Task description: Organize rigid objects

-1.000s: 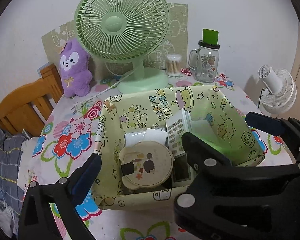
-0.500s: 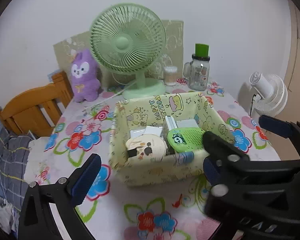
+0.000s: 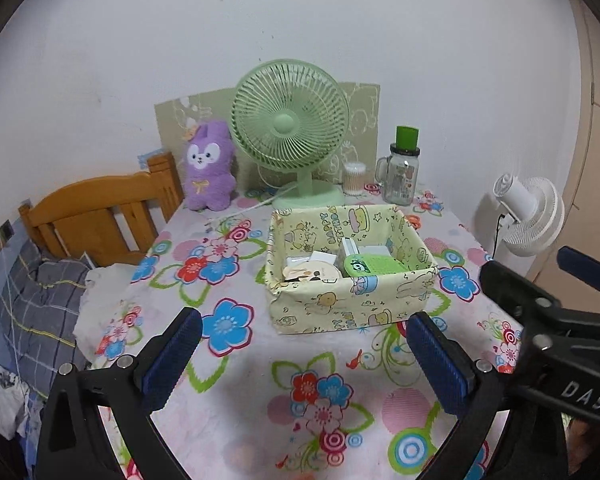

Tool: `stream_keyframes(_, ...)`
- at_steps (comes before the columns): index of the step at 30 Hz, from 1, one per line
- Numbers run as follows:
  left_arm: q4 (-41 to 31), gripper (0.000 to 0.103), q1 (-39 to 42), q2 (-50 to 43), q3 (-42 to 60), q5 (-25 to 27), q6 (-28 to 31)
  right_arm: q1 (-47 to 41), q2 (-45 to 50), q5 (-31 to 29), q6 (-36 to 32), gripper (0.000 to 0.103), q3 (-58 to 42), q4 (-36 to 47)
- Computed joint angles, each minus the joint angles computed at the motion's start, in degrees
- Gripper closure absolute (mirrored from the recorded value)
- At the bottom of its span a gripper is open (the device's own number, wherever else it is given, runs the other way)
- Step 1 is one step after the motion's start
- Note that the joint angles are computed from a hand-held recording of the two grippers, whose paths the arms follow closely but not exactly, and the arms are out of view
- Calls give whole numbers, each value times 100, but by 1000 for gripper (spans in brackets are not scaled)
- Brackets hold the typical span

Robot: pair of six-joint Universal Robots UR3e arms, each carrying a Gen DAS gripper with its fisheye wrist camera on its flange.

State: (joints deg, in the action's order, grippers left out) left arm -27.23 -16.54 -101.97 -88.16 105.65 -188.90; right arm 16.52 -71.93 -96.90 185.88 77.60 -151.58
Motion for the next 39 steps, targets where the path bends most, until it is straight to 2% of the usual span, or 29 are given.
stream_keyframes(10, 292, 0, -181, 1068, -996, 462, -359, 31, -1313, -225, 207, 0, 1441, -540)
stream_keyframes(17, 534, 0, -330, 1617, -1529, 697, -497, 206, -1905, -645, 196, 0, 2093, -857)
stream_keyframes(21, 565, 0, -448, 1659, -1583, 844, -529, 347, -2013, -911, 160, 0, 2275, -1011)
stream_keyframes(31, 686, 0, -609, 1481, -1604, 821, -444, 405, -1989, -956, 297, 0, 2357, -889)
stream_keyframes(39, 839, 0, -545, 1395, -1704, 536, -414, 464, -1977, -1126, 345, 0, 2498, -939)
